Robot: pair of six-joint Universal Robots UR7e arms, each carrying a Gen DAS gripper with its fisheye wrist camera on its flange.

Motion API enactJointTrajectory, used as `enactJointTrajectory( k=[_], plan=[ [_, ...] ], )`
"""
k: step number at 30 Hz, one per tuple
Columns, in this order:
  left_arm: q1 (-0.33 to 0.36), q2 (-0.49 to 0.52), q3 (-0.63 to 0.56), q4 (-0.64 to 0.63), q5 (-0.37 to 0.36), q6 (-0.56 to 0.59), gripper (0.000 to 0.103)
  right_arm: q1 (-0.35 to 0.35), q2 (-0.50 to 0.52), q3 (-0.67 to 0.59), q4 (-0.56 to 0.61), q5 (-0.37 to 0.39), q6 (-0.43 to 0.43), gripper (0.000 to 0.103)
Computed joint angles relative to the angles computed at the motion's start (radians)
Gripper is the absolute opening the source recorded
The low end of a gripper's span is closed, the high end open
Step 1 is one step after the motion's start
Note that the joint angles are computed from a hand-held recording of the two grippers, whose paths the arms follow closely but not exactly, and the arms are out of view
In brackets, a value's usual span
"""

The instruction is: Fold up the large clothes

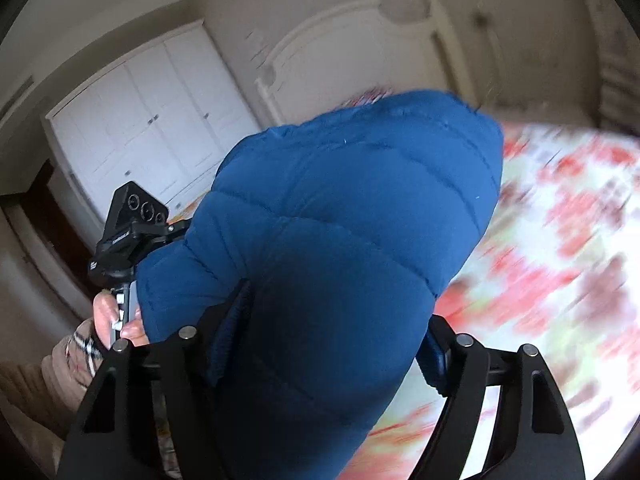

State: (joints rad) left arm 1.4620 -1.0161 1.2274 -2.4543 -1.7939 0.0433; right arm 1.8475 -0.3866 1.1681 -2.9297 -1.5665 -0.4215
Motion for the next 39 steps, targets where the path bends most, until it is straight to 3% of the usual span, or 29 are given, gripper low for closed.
enactJointTrajectory(
  k=[6, 8, 10, 12, 13, 15, 17, 18, 22, 25, 31, 33, 39],
  plan=[
    [-0.054, 0.300, -0.371, 0.115, 0.004, 0.001, 0.054, -0.045, 0.020, -0.197, 0.113, -0.092, -0.004, 0.074],
    [-0.068, 0.401, -0.506, 0.180, 0.050, -0.018, 0.054, -0.080, 0.047, -0.289, 0.197, -0.100, 0.048, 0.074],
    [-0.083, 0.473, -0.578, 0.210, 0.148, -0.048, 0.056, -0.109, 0.095, -0.379, 0.289, -0.138, 0.128, 0.077],
    [-0.085, 0.465, -0.533, 0.144, 0.171, -0.044, 0.066, -0.128, 0.088, -0.360, 0.267, -0.095, 0.182, 0.084],
    [-0.089, 0.451, -0.507, 0.128, 0.194, -0.051, 0.069, -0.125, 0.081, -0.337, 0.240, -0.099, 0.202, 0.093],
    [-0.103, 0.404, -0.437, 0.094, 0.267, -0.054, 0.086, -0.093, 0.058, -0.274, 0.171, -0.188, 0.228, 0.094],
    [-0.129, 0.326, -0.325, 0.010, 0.373, -0.019, 0.095, -0.059, 0.026, -0.184, 0.053, -0.263, 0.228, 0.094],
    [-0.150, 0.290, -0.263, -0.053, 0.450, 0.005, 0.101, -0.037, 0.003, -0.113, -0.040, -0.300, 0.215, 0.094],
    [-0.278, 0.145, 0.033, -0.452, 0.818, 0.256, 0.101, 0.033, -0.063, 0.106, -0.363, -0.379, 0.130, 0.097],
    [-0.365, 0.120, 0.139, -0.723, 0.993, 0.452, 0.101, 0.098, -0.077, 0.221, -0.630, -0.433, 0.035, 0.099],
    [-0.464, 0.057, 0.335, -1.054, 1.041, 0.601, 0.101, 0.151, -0.063, 0.305, -0.863, -0.510, -0.090, 0.099],
    [-0.492, -0.002, 0.431, -0.988, 1.033, 0.547, 0.101, 0.136, -0.074, 0.341, -0.852, -0.491, -0.082, 0.099],
    [-0.517, -0.067, 0.566, -0.883, 1.082, 0.411, 0.101, 0.146, -0.071, 0.385, -0.859, -0.593, -0.075, 0.099]
  ],
)
